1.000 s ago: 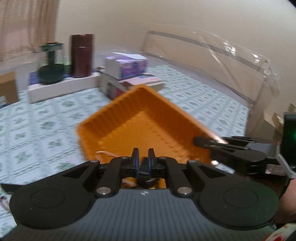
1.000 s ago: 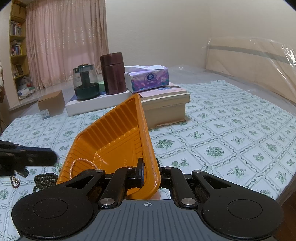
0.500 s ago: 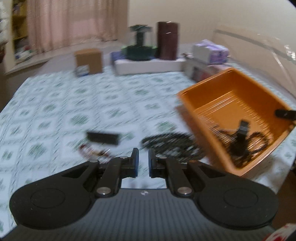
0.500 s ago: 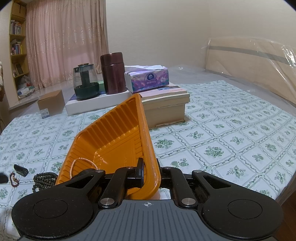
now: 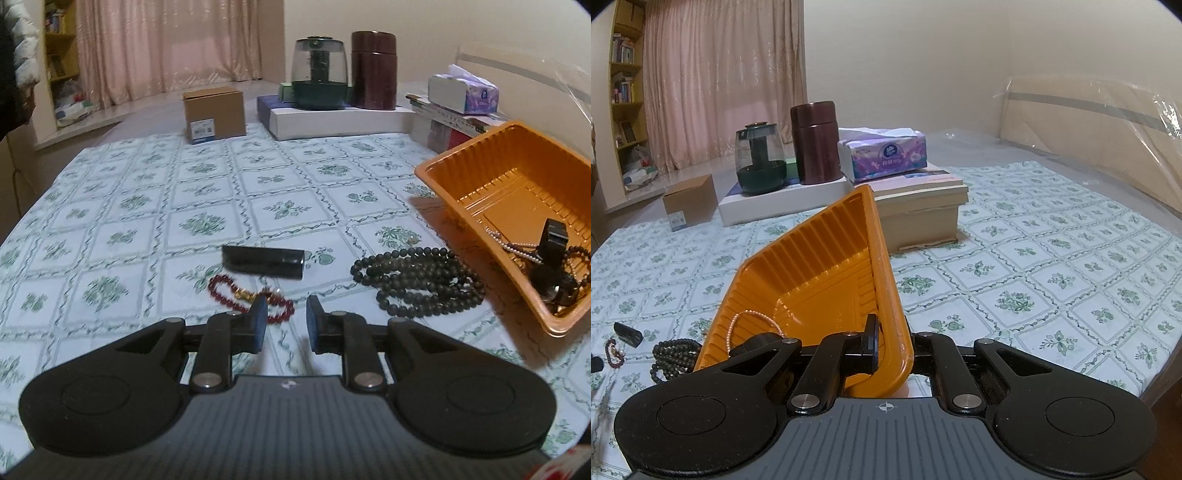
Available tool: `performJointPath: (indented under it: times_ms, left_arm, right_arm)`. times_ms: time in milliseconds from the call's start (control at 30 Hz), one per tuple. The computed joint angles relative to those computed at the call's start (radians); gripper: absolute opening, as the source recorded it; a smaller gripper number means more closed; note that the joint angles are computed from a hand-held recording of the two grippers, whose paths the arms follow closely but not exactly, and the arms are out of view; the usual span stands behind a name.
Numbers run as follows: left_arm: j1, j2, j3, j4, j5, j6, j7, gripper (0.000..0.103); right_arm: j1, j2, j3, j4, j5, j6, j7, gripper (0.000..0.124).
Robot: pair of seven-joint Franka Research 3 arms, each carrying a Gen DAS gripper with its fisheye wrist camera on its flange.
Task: Organize jewelry
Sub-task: 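Grasp the red bead bracelet with gold charm with the left gripper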
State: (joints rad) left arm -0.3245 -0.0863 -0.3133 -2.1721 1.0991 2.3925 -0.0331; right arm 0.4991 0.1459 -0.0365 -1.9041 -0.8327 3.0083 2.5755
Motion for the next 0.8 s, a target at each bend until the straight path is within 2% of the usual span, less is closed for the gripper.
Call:
performJointPath:
  times_ms: [200, 300, 367, 433, 467, 500, 800]
  left_arm:
    - [0.005, 0.071, 0.021, 0.042, 0.026, 0.029, 0.065, 0.02]
    - [-0.005, 0.104, 0.029, 0.067, 0.004, 0.006, 0.14, 0.02]
    - [-0.012, 0.108, 0.034, 0.07, 0.007, -0.001, 0.141, 0.02]
    - [-0.016, 0.103, 0.038, 0.065, -0.011, 0.001, 0.149, 0.016]
    - [-0.015, 0.098, 0.04, 0.061, -0.027, 0.01, 0.162, 0.007]
    - [-0.016, 0.095, 0.039, 0.059, -0.04, 0.008, 0.172, 0.004]
    - [-0.029, -0.014, 0.002, -0.021, -0.095, -0.007, 0.123, 0.004]
  right_arm:
    - [0.0, 0.003, 0.0, 0.003, 0.003, -0.007, -0.006, 0.008]
    - [0.001, 0.005, 0.0, 0.003, 0.006, -0.009, -0.009, 0.008]
    - [0.0, 0.005, 0.0, 0.002, 0.008, -0.01, -0.011, 0.008]
    - [0.001, 0.003, -0.002, 0.0, 0.006, -0.011, -0.008, 0.008]
    - [0.001, 0.003, -0.002, -0.001, 0.004, -0.012, -0.005, 0.008]
    - [0.001, 0.004, -0.002, 0.0, 0.002, -0.013, -0.004, 0.008]
    - [0.0, 0.005, -0.001, 0.001, -0.001, -0.009, 0.0, 0.008]
